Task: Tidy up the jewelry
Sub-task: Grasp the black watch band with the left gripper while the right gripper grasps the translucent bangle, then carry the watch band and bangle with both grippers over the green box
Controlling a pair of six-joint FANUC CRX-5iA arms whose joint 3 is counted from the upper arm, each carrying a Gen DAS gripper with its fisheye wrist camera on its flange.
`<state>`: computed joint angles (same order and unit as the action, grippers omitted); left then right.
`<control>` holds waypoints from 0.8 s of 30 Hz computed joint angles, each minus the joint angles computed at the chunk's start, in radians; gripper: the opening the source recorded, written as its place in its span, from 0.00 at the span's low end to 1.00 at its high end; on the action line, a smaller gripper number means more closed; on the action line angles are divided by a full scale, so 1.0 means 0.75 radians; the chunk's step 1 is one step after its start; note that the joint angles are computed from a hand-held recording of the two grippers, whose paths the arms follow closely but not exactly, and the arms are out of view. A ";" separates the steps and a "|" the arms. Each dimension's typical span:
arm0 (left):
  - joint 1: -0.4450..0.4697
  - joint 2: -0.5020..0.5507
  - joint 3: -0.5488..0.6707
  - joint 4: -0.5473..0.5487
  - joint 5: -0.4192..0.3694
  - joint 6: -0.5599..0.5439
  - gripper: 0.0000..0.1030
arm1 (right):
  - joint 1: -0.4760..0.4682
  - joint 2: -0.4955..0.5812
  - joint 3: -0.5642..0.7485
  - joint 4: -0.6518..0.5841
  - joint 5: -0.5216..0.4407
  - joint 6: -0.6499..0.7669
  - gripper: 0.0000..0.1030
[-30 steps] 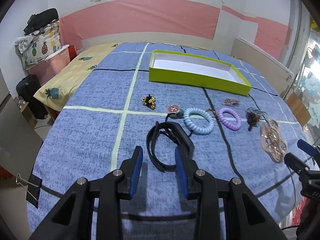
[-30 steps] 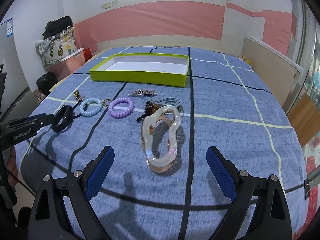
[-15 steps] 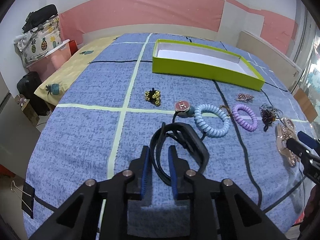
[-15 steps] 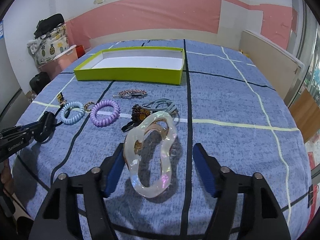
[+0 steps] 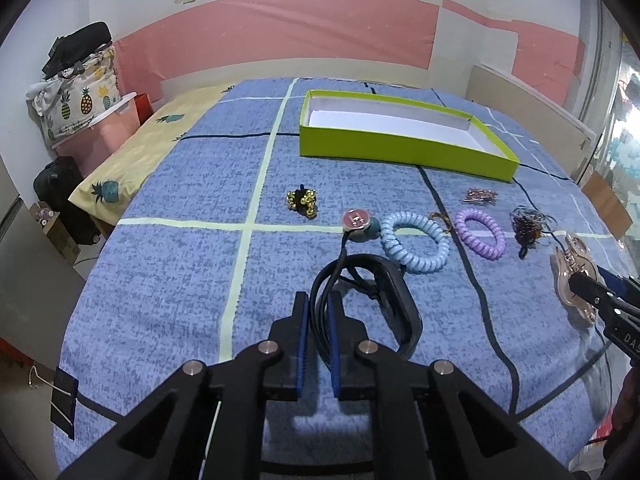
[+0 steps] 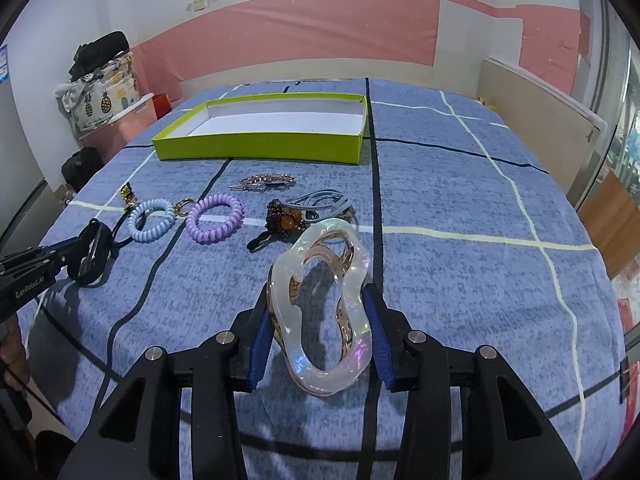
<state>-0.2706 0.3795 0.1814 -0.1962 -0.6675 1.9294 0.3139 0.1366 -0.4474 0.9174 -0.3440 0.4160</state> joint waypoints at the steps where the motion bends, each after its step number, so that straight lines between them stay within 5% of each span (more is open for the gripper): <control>1: 0.003 -0.009 -0.014 0.012 0.013 -0.011 0.09 | -0.001 -0.010 -0.013 0.019 0.007 -0.019 0.42; 14: 0.031 -0.080 -0.091 0.148 0.114 -0.160 0.09 | -0.027 -0.073 -0.058 0.194 0.069 -0.148 0.42; 24: 0.058 0.041 0.110 0.226 0.094 -0.293 0.09 | -0.039 0.052 0.149 0.145 0.048 0.009 0.42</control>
